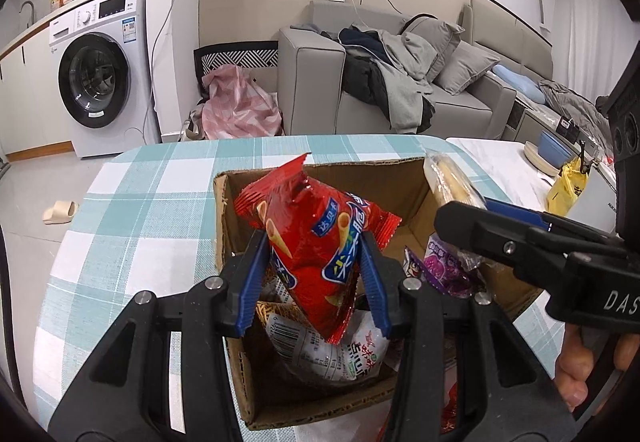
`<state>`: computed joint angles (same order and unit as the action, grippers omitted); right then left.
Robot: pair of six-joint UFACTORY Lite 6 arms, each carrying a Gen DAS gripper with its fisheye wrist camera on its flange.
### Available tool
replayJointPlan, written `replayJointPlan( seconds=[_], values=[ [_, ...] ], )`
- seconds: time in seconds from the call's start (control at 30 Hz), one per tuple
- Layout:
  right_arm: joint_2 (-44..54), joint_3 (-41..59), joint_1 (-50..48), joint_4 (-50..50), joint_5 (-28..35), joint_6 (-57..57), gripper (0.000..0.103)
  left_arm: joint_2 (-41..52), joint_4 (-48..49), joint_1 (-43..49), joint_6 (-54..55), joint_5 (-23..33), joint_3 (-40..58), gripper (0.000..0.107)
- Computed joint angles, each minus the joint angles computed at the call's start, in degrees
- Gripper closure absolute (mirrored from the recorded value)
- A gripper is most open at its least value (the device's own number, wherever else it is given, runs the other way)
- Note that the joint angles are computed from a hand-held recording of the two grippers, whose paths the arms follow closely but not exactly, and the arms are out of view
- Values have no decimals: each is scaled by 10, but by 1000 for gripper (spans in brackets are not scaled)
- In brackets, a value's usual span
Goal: Organize snacks
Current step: 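Open both grippers to drop the snacks into the box, then move both tools back toward the remaining red and blue packs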
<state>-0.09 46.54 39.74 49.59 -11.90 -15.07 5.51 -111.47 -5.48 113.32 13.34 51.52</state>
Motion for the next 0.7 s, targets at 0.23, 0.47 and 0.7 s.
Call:
replayJointPlan(
  seconds=[0.23,0.47,0.7],
  values=[
    [7,4,0,1,-2,1,34,19,-17,0,22,0,6,65],
    [-12,-11,0,22,-10,-20,24,-3,61,6,-57,5,0,64],
    [-81,-49,28,187,-26,-202,9,-85,166,21,-169,12,-42,25]
  ],
)
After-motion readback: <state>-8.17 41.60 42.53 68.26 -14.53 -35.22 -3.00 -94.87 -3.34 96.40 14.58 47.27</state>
